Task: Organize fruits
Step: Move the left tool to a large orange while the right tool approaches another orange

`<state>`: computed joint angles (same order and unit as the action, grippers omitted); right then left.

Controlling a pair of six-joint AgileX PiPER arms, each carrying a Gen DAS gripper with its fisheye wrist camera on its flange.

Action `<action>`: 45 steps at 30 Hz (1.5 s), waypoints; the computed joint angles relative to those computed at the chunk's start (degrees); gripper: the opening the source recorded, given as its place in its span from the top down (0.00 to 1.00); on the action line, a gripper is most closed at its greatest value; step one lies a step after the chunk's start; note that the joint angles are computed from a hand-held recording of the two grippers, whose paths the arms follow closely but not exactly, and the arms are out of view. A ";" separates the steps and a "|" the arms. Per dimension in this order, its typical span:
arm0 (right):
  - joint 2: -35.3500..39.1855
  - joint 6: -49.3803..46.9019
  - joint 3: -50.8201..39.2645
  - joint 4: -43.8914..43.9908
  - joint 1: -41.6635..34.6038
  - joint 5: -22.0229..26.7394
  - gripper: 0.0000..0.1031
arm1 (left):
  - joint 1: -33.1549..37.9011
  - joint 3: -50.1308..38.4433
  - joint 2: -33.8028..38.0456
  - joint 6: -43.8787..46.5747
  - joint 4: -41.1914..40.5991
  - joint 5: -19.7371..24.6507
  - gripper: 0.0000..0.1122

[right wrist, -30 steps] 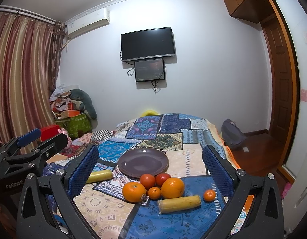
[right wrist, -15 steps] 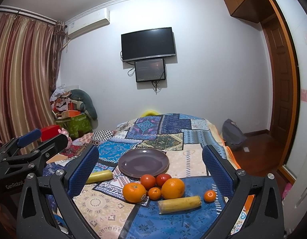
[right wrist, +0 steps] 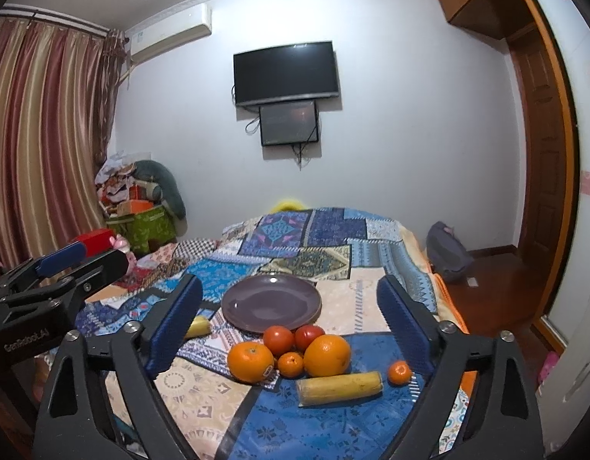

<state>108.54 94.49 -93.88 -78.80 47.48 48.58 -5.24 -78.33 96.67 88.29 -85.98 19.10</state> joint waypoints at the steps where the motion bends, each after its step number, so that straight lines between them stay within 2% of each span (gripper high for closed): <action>1: -0.22 -0.73 0.12 0.93 -0.45 -0.68 0.19 | -0.27 -0.50 0.45 -2.05 2.34 -0.16 0.29; 4: -0.80 -2.79 0.63 4.44 -2.74 -3.50 0.28 | -0.95 -3.59 2.52 -11.96 13.32 1.03 0.42; 6: -0.99 -3.97 0.74 6.95 -4.41 -5.03 0.33 | -1.72 -5.98 4.18 -19.05 20.91 1.88 0.46; 8: -1.24 -4.60 1.24 8.73 -5.87 -7.07 0.38 | -2.77 -9.05 6.42 -27.14 29.21 2.59 0.46; 12: -0.97 -8.30 1.10 13.03 -8.42 -9.44 0.44 | -3.95 -15.51 11.17 -38.38 40.32 6.17 0.49; 15: -0.32 -13.14 0.44 17.59 -10.42 -11.16 0.47 | -4.33 -19.81 14.46 -43.32 44.80 9.13 0.50; 17: -0.15 -17.92 0.30 23.43 -12.92 -14.44 0.47 | -4.48 -23.69 17.19 -48.00 48.56 11.51 0.50; 21: 1.09 -24.90 -1.30 30.35 -15.29 -16.05 0.47 | -5.23 -30.59 22.01 -55.23 56.17 14.81 0.50; 25: 3.01 -32.20 -3.43 37.40 -17.16 -15.96 0.47 | -5.56 -40.25 28.34 -59.78 60.50 22.26 0.50; 29: 6.16 -40.16 -7.05 45.88 -18.90 -14.90 0.47 | -6.29 -46.22 32.57 -62.54 63.00 26.33 0.48; 31: 7.52 -42.48 -8.16 48.79 -19.51 -14.77 0.47 | -6.50 -48.55 34.37 -63.09 63.27 28.14 0.44; 38: 10.10 -49.52 -9.53 57.42 -21.73 -15.11 0.47 | -7.91 -57.73 40.74 -66.06 66.79 32.93 0.40; 45: 13.00 -54.60 -12.79 62.79 -22.67 -13.36 0.47 | -7.59 -78.21 52.19 -69.79 67.52 45.49 0.39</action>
